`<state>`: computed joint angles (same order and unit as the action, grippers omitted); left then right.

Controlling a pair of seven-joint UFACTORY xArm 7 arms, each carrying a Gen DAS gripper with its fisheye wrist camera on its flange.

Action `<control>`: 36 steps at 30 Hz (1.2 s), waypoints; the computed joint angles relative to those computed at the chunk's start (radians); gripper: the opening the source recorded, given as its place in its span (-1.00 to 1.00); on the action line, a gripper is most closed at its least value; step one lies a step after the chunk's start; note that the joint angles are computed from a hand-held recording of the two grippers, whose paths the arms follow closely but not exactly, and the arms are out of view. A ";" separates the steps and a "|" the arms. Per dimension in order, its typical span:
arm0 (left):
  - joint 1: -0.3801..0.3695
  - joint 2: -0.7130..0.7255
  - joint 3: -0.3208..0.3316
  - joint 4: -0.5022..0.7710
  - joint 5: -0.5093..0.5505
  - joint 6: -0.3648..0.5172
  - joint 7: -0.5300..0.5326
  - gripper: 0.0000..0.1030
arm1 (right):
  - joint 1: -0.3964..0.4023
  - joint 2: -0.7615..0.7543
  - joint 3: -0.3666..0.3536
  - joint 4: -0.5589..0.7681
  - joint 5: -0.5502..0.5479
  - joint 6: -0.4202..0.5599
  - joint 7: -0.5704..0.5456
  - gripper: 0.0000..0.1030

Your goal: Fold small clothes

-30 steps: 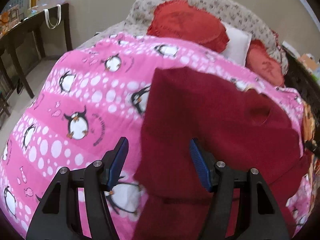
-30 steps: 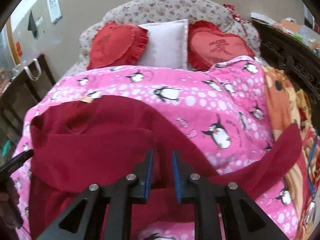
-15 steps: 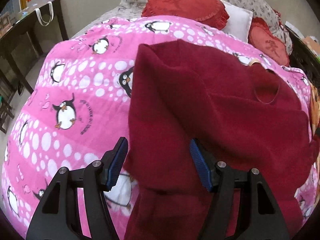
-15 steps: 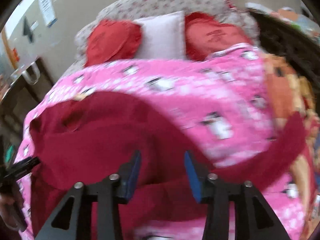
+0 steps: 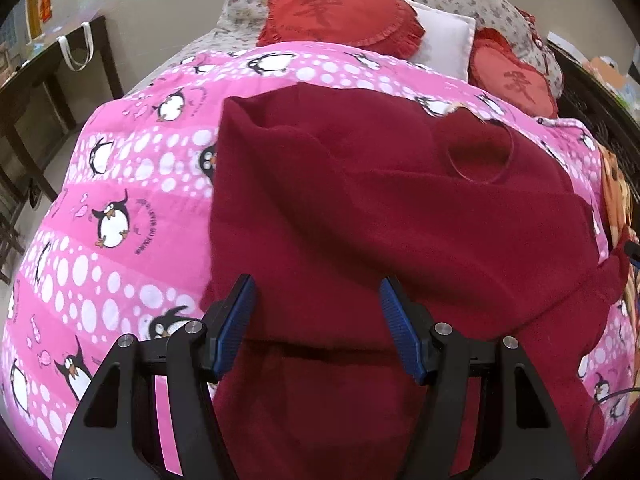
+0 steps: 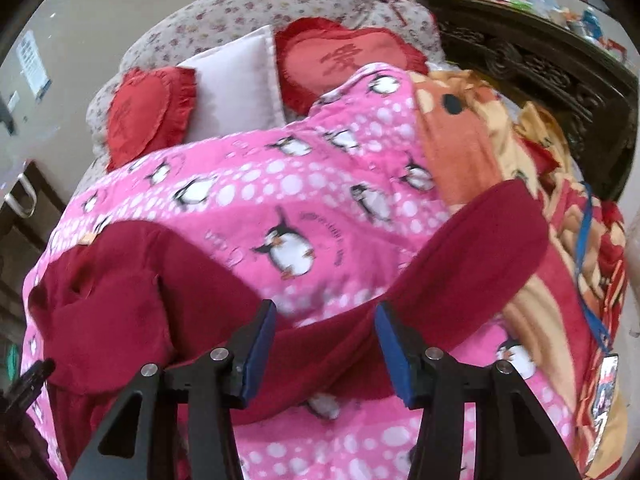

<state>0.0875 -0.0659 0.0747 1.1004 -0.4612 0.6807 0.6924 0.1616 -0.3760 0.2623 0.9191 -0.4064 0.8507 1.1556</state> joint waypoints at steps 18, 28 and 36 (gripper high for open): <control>-0.023 0.036 -0.024 -0.011 0.014 -0.045 -0.032 0.26 | 0.074 0.167 0.025 0.110 -0.054 -0.076 0.013 -0.03; -0.016 0.047 -0.026 -0.035 -0.075 -0.070 0.015 0.38 | 0.142 0.297 -0.023 0.189 -0.080 -0.089 0.004 -0.03; -0.037 0.007 -0.024 -0.134 -0.258 -0.184 0.214 0.54 | 0.128 0.181 -0.041 0.116 -0.102 -0.079 0.016 -0.02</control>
<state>0.0507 -0.0594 0.0511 0.9663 -0.7194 0.4967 0.9063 0.2896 -0.1953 0.2216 1.0351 -0.5086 0.7719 1.1720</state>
